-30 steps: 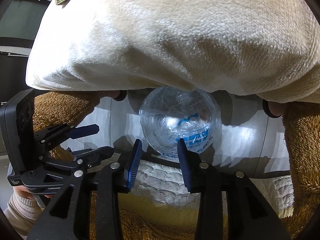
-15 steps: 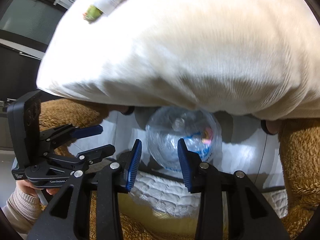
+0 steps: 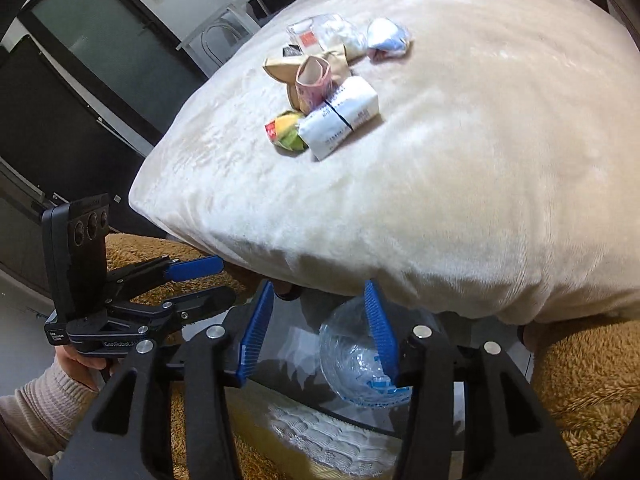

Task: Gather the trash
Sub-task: 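Raise both open tools back over the trash pile on the bed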

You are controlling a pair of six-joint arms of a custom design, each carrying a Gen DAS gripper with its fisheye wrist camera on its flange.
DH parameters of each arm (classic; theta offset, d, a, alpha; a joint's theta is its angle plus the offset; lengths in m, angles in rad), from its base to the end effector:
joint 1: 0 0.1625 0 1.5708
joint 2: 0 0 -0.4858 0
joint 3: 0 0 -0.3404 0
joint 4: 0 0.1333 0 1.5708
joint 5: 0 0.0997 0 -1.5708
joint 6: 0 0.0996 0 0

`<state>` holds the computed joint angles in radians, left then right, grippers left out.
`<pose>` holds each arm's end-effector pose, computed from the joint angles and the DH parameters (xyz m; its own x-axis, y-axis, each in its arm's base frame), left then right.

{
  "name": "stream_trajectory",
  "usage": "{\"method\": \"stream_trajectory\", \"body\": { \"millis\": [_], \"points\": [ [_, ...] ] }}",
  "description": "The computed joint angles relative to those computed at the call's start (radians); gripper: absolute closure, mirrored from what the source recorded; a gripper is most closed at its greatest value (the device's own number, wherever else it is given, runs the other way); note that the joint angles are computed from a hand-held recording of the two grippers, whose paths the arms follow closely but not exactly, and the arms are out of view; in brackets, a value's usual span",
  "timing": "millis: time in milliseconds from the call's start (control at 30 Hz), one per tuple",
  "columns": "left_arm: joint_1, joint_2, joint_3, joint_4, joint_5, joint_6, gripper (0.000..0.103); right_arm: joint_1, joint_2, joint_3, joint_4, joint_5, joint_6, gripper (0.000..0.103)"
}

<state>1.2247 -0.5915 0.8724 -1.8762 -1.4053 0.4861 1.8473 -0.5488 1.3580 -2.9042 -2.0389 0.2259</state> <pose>-0.1415 -0.8338 0.2433 -0.6631 0.7318 -0.1571 0.7340 0.6769 0.0553 0.2980 -0.7264 0.1425 -0.9497 0.1608 0.2686 -0.0242 0.8176 -0.5753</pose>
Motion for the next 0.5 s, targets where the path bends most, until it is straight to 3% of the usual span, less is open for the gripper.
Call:
{"method": "stream_trajectory", "body": {
  "millis": [267,400,500],
  "points": [
    [-0.012,0.041,-0.119,-0.014,-0.004,0.053,0.040,0.009,0.011,-0.089,0.014,-0.038,-0.138,0.045],
    [-0.015,0.078,-0.205,0.014,0.009,0.065,0.040,0.008,0.034,-0.159,0.034,-0.068,-0.232,0.030],
    [-0.014,0.116,-0.294,0.053,0.012,0.067,0.040,-0.001,0.061,-0.228,0.068,-0.089,-0.274,0.028]
  ]
}}
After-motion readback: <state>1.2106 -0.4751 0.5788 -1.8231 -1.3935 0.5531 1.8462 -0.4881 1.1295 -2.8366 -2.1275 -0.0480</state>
